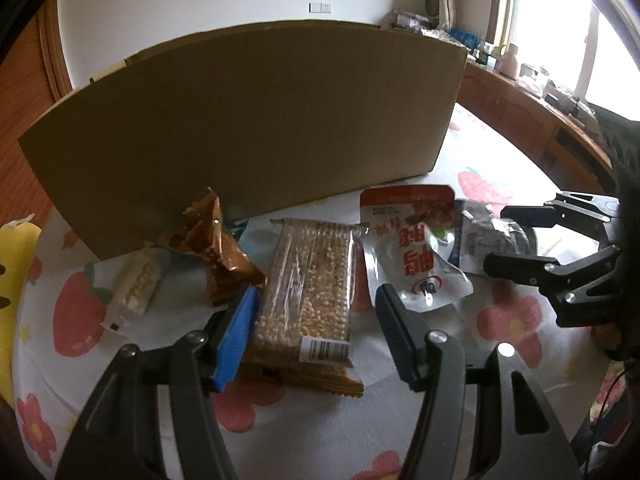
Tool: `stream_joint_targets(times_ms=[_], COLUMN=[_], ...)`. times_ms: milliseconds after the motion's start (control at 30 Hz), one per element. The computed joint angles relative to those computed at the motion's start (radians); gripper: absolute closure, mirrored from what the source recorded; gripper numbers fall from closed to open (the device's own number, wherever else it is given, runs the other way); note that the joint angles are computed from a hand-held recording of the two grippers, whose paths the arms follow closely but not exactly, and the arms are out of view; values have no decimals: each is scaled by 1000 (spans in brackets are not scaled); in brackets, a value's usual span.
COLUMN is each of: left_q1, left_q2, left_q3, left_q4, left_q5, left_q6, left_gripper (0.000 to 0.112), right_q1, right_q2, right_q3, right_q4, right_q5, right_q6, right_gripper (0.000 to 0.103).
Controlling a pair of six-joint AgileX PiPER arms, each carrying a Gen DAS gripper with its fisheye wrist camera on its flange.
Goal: Organize snacks
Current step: 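Move the left gripper to the clear granola-bar pack while the right gripper approaches the silver foil pouch, then close the left gripper on the granola bar while the right gripper grasps the silver pouch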
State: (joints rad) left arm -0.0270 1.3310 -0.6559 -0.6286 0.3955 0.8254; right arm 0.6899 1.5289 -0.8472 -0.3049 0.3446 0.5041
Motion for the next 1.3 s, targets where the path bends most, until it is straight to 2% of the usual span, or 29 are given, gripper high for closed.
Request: stream_joint_targets(times_ms=[100,233,333,467,500,633,833,933,1000,1300], left_q1=[-31,-38,-20,59,68,56,19,-7,5,79], left_q2=[13,25,22,6,5,-5,23,20,12,-96], left_q3=[-13,-16,-9,9,12,25,-6,-7,0,78], left_q4=[99,114,49,-143,-163,-142,-56,-8,-55,-198], left_q5=[-10,-13,-2,47,58,44,34,19,32,95], left_q6=[-113,-131,-65,134,160,148,44,-10,44,183], left_gripper=[49,49,49,67,68,68,59,61,68,69], right_q1=[2,5,6,16,20,27,27,29,33,37], right_q2=[-1,1,2,4,5,12,14,15,17,21], right_q3=[0,0,-2,-3,-4,-8,-9,-10,-10,-14], right_q4=[-17,-32,-33,-74,-90,-112,-109,-115,-129,-133], right_q5=[2,4,5,12,16,21,19,23,25,31], right_q6=[7,15,17,56,70,90,89,92,102,103], right_gripper=[37,37,37,37,37,37,37,37,36,36])
